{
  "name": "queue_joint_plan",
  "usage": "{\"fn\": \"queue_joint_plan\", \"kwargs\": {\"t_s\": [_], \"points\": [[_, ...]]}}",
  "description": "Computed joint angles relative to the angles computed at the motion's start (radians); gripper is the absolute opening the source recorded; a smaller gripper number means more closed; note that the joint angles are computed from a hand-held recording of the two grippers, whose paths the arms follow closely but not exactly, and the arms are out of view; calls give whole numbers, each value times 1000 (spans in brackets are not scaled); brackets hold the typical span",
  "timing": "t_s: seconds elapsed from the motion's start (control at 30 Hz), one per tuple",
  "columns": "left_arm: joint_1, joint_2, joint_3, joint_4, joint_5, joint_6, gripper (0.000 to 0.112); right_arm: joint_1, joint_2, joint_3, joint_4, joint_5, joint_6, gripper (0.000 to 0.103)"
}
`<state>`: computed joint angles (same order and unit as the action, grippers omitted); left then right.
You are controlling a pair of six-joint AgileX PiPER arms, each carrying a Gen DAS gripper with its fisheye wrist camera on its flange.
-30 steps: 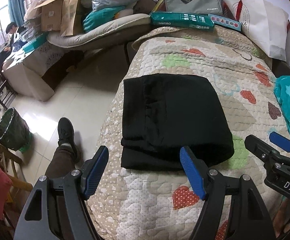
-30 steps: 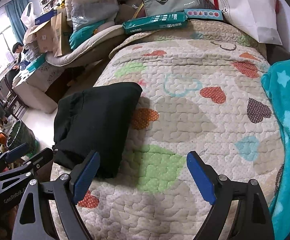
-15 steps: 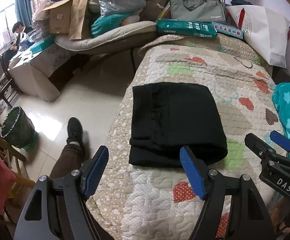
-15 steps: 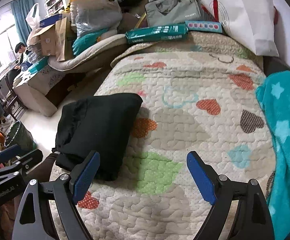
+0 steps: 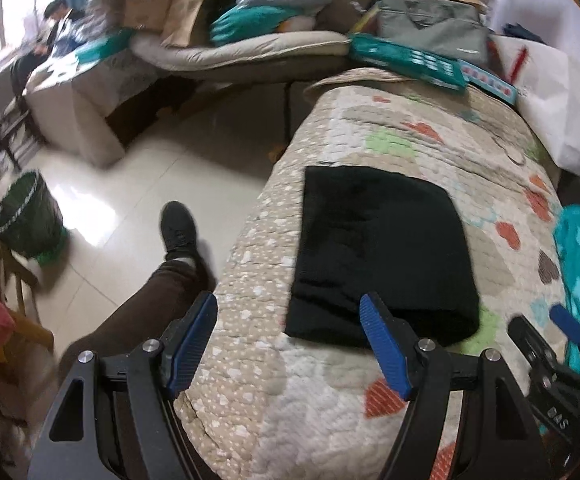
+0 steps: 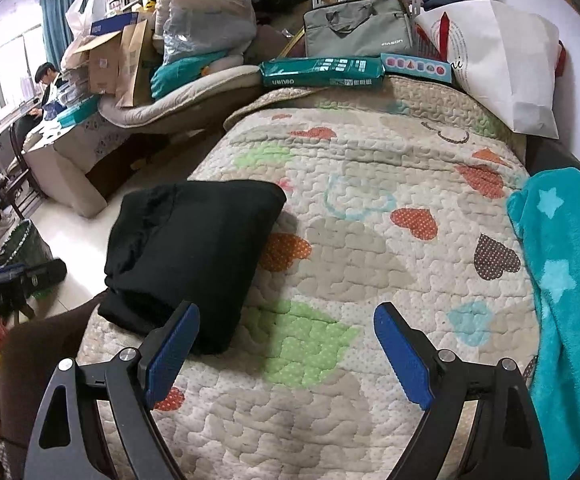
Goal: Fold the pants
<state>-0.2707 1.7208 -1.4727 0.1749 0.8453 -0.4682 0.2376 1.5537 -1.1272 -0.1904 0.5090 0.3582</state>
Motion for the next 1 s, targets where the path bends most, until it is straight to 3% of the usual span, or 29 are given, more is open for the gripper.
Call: {"fn": "queue_joint_plan", "kwargs": {"t_s": [0.13,0.23,0.33,0.5,0.57,0.67,0.8,1.0], "points": [[56,51,-18,-65,-10,45,73,-17,52,-30,80,31,-60,93],[99,90,-36,-140,-25,99,73,-21,73,-78,59,68,-40,93],[150,140,-78,-284,-26,205,73,-54,99,-184,140,119,-118,93],[245,288,-228,-632,50,441,73,-141,299,-516,376,327,-286,95],[256,347,-287,-693,84,487,73,-156,367,-587,430,367,-306,95],[270,456,-396,-757,160,534,73,-164,449,-634,463,372,-301,95],[290,556,-496,-852,245,583,74,-215,510,-610,686,363,-389,95],[280,630,-582,-898,277,614,93,-236,569,-624,854,373,-478,95]]}}
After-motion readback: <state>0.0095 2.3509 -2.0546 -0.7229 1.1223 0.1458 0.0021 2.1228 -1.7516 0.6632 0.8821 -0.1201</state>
